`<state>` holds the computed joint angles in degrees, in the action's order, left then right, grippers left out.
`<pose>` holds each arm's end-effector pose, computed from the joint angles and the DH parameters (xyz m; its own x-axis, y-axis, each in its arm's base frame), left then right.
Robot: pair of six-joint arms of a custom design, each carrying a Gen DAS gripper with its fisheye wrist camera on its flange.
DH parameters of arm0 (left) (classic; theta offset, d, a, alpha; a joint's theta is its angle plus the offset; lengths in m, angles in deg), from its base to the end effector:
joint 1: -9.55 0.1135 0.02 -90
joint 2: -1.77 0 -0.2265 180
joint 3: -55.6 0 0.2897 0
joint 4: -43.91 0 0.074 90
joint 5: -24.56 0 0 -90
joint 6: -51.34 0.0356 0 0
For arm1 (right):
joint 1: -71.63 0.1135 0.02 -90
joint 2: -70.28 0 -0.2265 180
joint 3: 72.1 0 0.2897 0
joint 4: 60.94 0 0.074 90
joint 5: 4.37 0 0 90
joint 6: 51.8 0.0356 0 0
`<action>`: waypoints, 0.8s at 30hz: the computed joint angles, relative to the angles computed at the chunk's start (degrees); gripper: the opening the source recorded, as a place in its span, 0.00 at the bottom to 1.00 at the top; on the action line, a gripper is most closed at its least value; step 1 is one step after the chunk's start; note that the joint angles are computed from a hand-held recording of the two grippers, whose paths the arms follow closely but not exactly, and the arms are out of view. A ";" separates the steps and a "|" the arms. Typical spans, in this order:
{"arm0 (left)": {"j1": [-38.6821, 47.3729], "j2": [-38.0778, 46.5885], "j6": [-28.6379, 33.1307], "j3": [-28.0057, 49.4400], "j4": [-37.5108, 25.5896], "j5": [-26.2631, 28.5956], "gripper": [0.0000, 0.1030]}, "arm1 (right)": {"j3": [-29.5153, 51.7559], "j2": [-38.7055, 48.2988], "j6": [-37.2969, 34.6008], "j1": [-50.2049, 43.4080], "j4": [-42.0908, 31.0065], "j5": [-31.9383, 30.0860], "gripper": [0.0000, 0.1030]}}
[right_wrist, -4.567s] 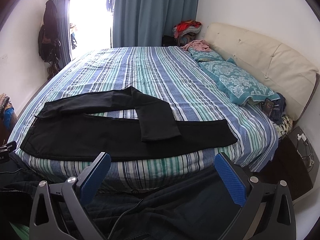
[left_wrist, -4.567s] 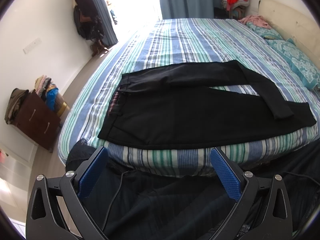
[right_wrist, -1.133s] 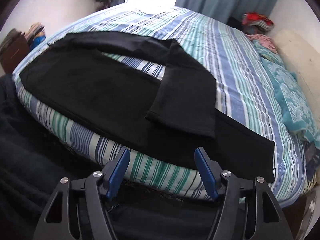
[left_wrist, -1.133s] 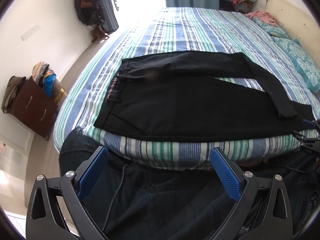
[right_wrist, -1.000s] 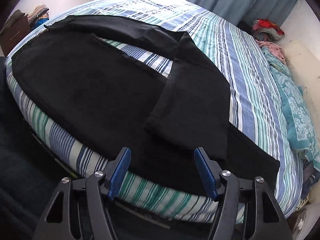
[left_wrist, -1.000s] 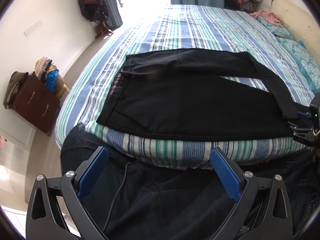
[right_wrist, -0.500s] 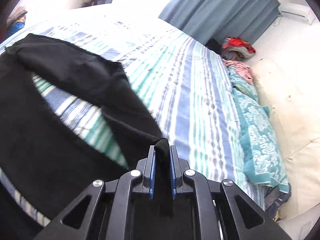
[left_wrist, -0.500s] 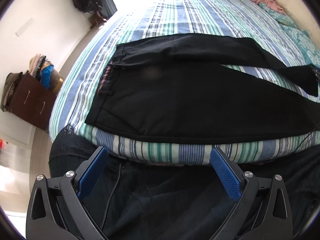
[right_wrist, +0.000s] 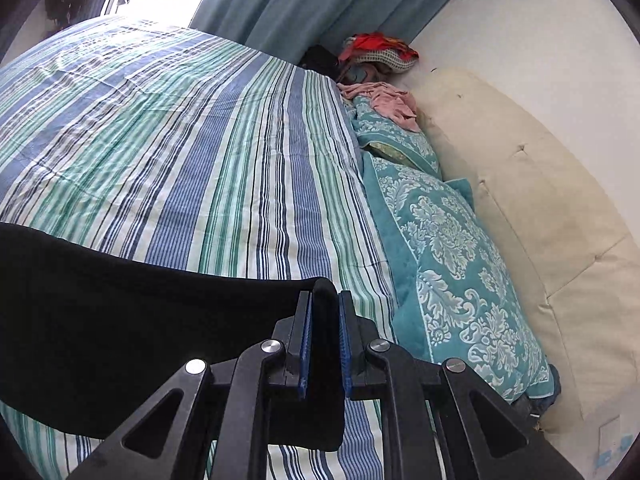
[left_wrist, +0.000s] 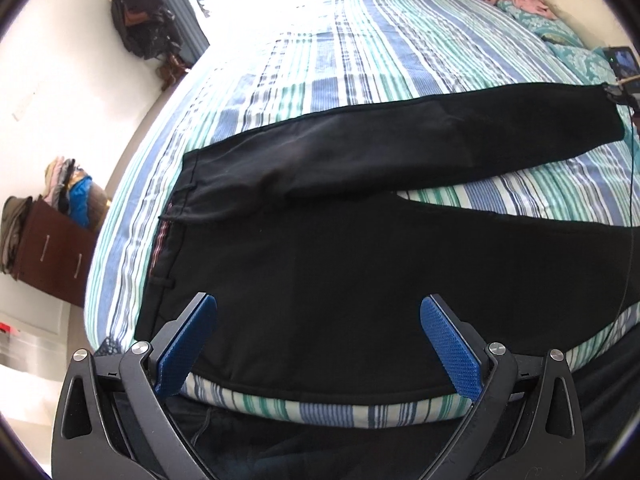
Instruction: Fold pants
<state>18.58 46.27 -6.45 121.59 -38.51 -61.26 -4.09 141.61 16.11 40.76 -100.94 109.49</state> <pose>0.1794 0.0259 0.2827 -0.7951 0.4119 -0.4451 0.3573 0.9112 0.2051 0.2623 -0.1736 0.2382 -0.8171 0.0878 -0.5698 0.4474 0.7198 -0.5307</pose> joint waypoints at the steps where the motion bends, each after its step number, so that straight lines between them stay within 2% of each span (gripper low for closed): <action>1: -2.34 0.95 -1.64 -0.34 1.24 -1.07 0.99 | -0.44 2.83 0.23 -0.21 2.07 0.05 0.12; 4: -7.47 6.98 -7.03 0.75 6.60 -2.07 0.99 | -1.33 11.78 1.48 -1.12 7.14 1.23 0.14; 6: -9.77 12.62 -10.57 2.18 14.31 -2.12 0.99 | -0.24 17.61 4.04 -2.30 7.63 2.95 0.19; 8: -12.55 21.00 -14.99 5.07 22.97 -3.99 0.99 | -1.50 17.29 8.13 -3.87 8.17 3.13 0.21; 9: -13.52 25.82 -16.88 6.99 26.75 -3.73 0.99 | -4.68 13.09 10.30 -4.32 9.98 1.36 0.28; 10: -14.53 30.95 -18.23 8.93 30.15 -3.30 0.99 | -8.49 7.49 12.53 -4.49 11.40 -1.96 0.44; 11: -15.70 35.99 -19.10 10.41 33.80 -3.81 0.99 | -11.37 2.39 15.04 -4.54 11.01 -7.62 0.54; 12: -16.96 40.59 -19.37 11.15 37.36 -5.47 0.99 | -12.73 -0.98 17.31 -5.09 8.68 -17.27 0.66; 13: -18.22 45.47 -18.77 11.84 40.32 -8.72 0.99 | -12.74 -1.98 19.06 -5.25 5.67 -28.57 0.66; 14: -19.53 50.87 -17.77 13.01 41.87 -13.97 0.99 | -12.88 -2.04 19.72 -4.31 3.43 -37.09 0.66; 15: -20.06 53.81 -16.08 11.30 45.25 -17.88 1.00 | -13.88 -2.51 19.78 -1.32 2.79 -38.94 0.66; 17: -17.87 51.04 -15.70 6.32 49.42 -13.88 1.00 | -14.81 -0.58 19.30 6.99 2.90 -32.05 0.70; 19: -16.05 47.18 -12.68 4.89 45.99 -12.11 1.00 | -11.78 7.69 19.49 10.69 1.44 -25.25 0.71; 21: -14.42 42.10 -9.55 2.51 44.50 -11.70 1.00 | -13.95 8.08 19.96 6.01 5.56 -30.25 0.75; 23: -12.44 38.37 -6.03 0.78 44.55 -10.44 1.00 | -14.15 8.53 19.80 1.25 6.98 -31.16 0.76; 24: -11.57 37.82 -4.92 0.77 44.52 -10.02 1.00 | -13.82 9.21 18.50 -1.90 7.25 -34.14 0.75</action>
